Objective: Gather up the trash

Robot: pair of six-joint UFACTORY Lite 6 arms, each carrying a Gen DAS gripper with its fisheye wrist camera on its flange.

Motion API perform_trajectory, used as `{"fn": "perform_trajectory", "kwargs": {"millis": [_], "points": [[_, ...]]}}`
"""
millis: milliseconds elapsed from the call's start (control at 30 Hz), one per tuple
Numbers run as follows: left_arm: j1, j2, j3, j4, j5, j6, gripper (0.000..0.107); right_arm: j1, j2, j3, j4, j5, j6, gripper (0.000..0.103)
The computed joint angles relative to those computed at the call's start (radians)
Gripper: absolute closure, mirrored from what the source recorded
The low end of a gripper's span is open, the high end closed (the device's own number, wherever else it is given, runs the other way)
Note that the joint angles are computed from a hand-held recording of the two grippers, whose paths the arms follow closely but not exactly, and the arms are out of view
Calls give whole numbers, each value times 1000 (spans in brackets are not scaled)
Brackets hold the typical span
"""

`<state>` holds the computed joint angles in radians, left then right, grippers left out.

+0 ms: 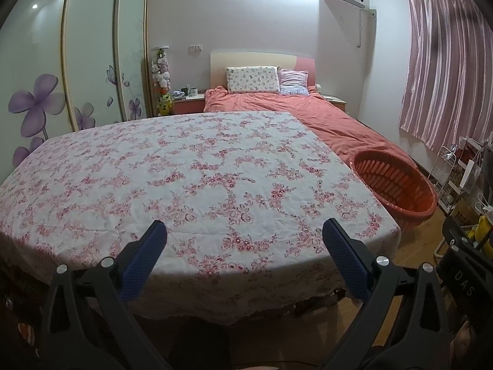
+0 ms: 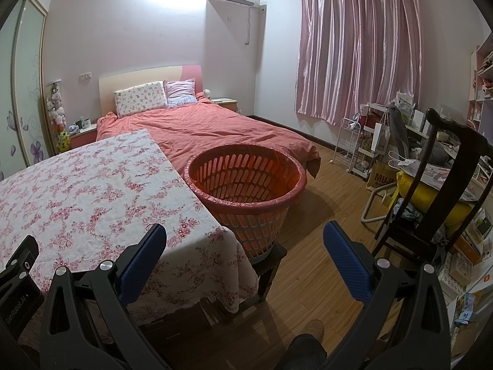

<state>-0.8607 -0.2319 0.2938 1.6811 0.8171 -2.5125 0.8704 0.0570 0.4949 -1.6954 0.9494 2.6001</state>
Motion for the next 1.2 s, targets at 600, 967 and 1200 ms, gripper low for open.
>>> {"fn": "perform_trajectory", "kwargs": {"millis": [600,967,1200], "points": [[3,-1,0,2,-2,0,8,-2,3,3,-3,-2,3,2],[4,-1,0,3,-3,1,8,-6,-3,-2,-5,-5,0,2],[3,-1,1,1,-2,1,8,-5,-7,-5,-4,-4,0,2]]}}
